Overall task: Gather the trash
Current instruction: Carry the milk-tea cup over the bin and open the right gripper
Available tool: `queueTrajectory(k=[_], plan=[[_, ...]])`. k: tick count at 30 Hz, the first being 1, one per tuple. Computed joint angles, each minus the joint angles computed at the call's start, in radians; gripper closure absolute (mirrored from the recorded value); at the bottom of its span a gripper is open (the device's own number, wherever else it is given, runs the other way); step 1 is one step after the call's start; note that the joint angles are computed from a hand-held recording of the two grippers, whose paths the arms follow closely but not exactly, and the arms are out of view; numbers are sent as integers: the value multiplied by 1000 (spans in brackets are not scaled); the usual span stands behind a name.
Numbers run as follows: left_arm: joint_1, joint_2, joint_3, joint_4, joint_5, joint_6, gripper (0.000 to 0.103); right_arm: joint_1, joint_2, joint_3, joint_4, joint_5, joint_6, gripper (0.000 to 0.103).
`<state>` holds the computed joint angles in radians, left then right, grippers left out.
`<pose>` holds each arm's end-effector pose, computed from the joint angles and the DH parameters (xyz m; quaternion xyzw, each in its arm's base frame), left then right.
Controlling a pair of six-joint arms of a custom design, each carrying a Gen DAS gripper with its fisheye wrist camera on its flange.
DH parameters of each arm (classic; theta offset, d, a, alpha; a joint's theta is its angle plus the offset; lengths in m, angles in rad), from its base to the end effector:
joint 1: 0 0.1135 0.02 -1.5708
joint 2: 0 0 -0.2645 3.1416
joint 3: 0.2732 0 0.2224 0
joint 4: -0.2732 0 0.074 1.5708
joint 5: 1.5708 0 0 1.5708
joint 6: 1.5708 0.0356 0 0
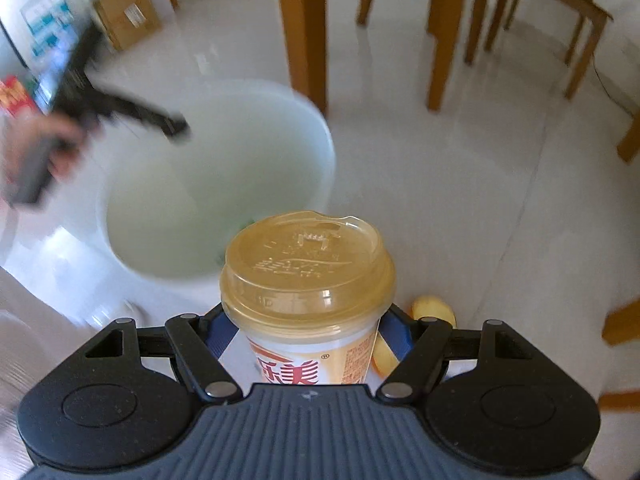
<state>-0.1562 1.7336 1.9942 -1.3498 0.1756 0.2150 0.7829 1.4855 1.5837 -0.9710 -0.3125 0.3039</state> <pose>0.3002 -0.0536 0.3910 0.1991 0.9469 -0.0781 0.2400 0.1865 0.2010 0.3751 -0.2719 0.8892 0.2998 0.2135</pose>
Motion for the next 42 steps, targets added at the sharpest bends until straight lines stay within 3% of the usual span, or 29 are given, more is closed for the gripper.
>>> queueTrajectory(k=[6, 12, 18, 25, 29, 37, 42], plan=[[3, -8, -15, 7, 3, 5, 92, -34, 126, 316, -43, -43, 5, 25], [5, -5, -10, 3, 8, 3, 92, 17, 250, 490, -18, -6, 35, 24], [0, 7, 12, -9, 6, -17, 92, 56, 275, 445, 73, -4, 108, 25], [-10, -3, -8, 8, -2, -20, 92, 86, 325, 481, 46, 20, 126, 24], [-8, -12, -22, 14, -4, -15, 92, 97, 323, 446, 51, 20, 154, 14], [-8, 1, -2, 6, -5, -15, 92, 99, 231, 291, 90, 72, 149, 10], [-6, 0, -4, 8, -5, -13, 91, 155, 69, 46, 184, 243, 74, 4]])
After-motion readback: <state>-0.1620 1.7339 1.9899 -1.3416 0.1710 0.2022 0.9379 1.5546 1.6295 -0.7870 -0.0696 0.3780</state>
